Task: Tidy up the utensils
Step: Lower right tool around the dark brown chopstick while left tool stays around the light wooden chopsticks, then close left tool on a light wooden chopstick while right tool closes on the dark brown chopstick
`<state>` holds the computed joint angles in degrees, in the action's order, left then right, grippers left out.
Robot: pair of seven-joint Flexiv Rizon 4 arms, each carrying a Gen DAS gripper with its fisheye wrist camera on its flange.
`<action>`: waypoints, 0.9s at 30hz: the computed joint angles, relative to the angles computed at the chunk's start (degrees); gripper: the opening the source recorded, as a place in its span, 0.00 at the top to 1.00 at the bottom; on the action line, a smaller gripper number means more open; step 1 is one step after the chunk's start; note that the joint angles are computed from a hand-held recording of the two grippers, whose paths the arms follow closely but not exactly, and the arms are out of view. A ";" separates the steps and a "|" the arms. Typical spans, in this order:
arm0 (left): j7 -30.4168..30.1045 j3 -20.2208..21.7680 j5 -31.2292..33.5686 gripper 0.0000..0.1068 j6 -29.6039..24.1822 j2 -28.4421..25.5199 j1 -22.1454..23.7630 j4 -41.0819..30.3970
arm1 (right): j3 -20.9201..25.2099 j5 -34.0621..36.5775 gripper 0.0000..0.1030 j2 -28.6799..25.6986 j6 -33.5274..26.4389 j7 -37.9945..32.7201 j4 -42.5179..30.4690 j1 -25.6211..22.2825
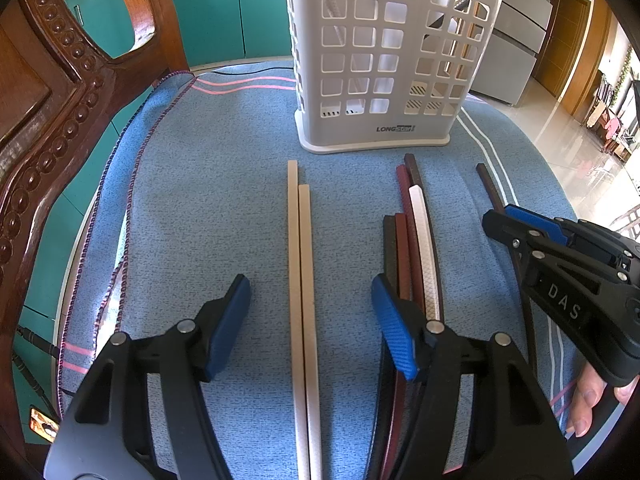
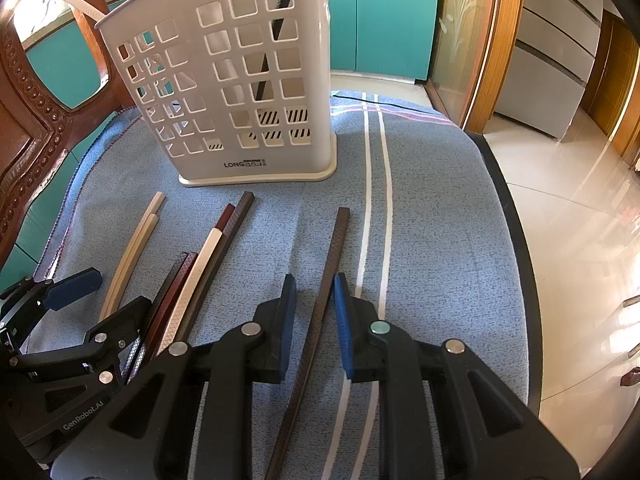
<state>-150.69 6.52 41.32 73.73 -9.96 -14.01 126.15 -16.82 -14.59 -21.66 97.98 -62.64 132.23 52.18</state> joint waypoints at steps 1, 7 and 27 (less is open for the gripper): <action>0.00 -0.04 -0.03 0.40 -0.06 -0.04 -0.01 -0.07 | -0.01 0.02 0.80 -0.01 -0.01 0.02 -0.02 0.03; 0.00 -0.05 0.03 0.40 -0.09 -0.01 -0.01 -0.08 | -0.07 0.06 0.80 -0.04 0.00 -0.01 -0.03 0.09; -1.11 3.92 3.15 0.88 9.30 3.89 2.16 4.79 | 0.16 0.08 0.81 -0.04 -0.05 0.04 -0.11 -0.05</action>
<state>-151.80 10.44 44.46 83.03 -6.07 -11.85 130.94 -16.66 -14.51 -21.70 97.93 -62.60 132.12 52.13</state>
